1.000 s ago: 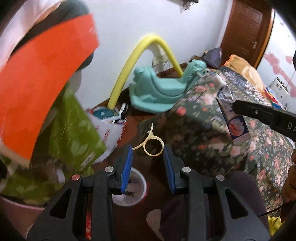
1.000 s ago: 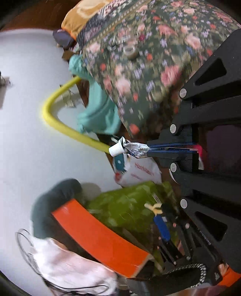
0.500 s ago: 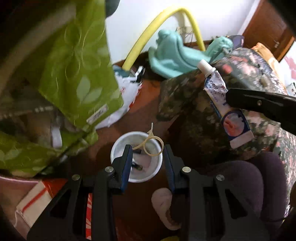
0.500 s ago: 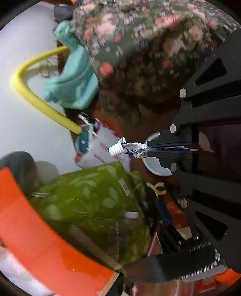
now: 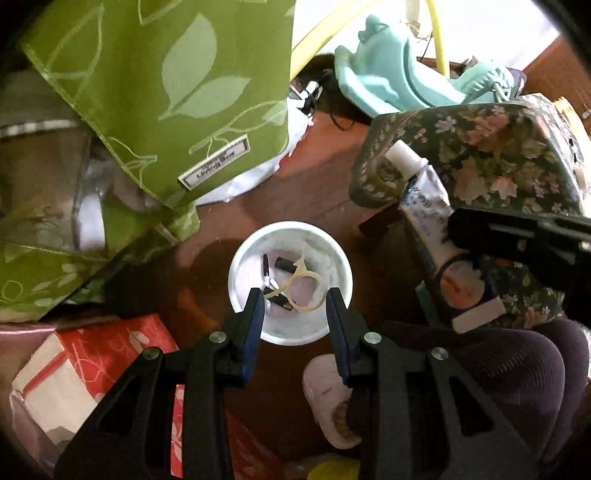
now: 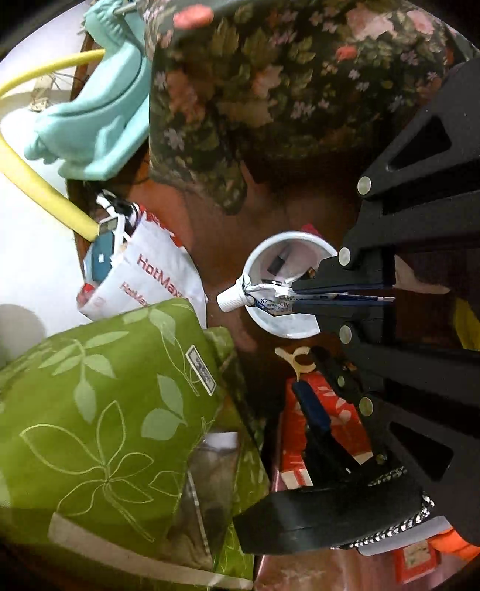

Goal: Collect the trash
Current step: 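Open both tools over the bucket, dropping scissors and toothpaste inside, then move both tools back up to the tape roll and hair clip on the quilt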

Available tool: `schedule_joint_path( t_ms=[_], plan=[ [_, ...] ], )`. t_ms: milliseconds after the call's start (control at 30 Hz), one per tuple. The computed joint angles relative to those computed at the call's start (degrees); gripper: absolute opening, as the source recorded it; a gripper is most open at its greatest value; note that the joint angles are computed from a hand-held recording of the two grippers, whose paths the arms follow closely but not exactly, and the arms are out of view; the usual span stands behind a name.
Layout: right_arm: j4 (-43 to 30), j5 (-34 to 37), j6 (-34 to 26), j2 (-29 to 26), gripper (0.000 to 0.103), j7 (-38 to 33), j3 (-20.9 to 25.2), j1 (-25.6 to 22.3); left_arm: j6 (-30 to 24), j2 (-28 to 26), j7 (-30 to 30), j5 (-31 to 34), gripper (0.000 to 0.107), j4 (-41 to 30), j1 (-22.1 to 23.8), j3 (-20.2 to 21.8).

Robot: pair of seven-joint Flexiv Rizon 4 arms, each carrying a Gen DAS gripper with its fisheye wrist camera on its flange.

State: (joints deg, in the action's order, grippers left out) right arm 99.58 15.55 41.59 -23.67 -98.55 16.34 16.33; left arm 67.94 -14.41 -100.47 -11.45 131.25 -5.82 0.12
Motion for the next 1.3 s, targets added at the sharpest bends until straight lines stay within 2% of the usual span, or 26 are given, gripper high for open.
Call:
schedule_joint_path(
  t_ms=[100, 167, 233, 267, 433, 800, 1067, 1300],
  plan=[
    [-1.6, 0.12, -3.02, -1.37, 0.007, -0.01, 0.07, -0.08, -1.71, -0.59, -0.18, -0.71, 0.037, -0.47, 0.44, -0.04],
    [-2.15, -0.5, -4.76, -2.01, 0.016, 0.59, -0.24, 0.23, -2.46, -0.92, -0.86, -0.4, 0.041, -0.85, 0.32, 0.2],
    [-1.47, -1.23, -3.95, -1.71, 0.031, 1.21, -0.54, 0.61, -2.71, -0.96, -0.99, -0.41, 0.041, -0.92, 0.3, 0.1],
    [-1.16, -1.12, -3.59, -1.36, 0.033, 1.02, -0.47, 0.4, -2.81, -0.82, -1.1, -0.15, 0.041, -0.88, 0.19, 0.18],
    [0.13, -1.35, -2.17, 0.73, 0.033, 0.9, -0.77, -0.11, -3.53, -0.37, -1.65, 2.12, 0.041, -1.65, -0.35, 0.68],
    [5.55, -1.68, 5.53, 8.27, 0.033, -0.01, -2.04, -1.96, -4.1, 3.12, -4.44, 6.97, 0.041, -4.81, -2.56, 0.56],
    [9.2, 0.63, 11.7, 14.94, 0.033, -1.7, -4.0, -4.6, -5.94, 5.57, -9.06, 14.11, 0.041, -11.33, -5.77, -0.51],
    [12.02, 0.57, 16.97, 19.05, 0.033, -3.09, -7.05, -7.54, -8.31, 3.89, -10.86, 18.1, 0.042, -19.93, -8.65, -2.28]
  ],
)
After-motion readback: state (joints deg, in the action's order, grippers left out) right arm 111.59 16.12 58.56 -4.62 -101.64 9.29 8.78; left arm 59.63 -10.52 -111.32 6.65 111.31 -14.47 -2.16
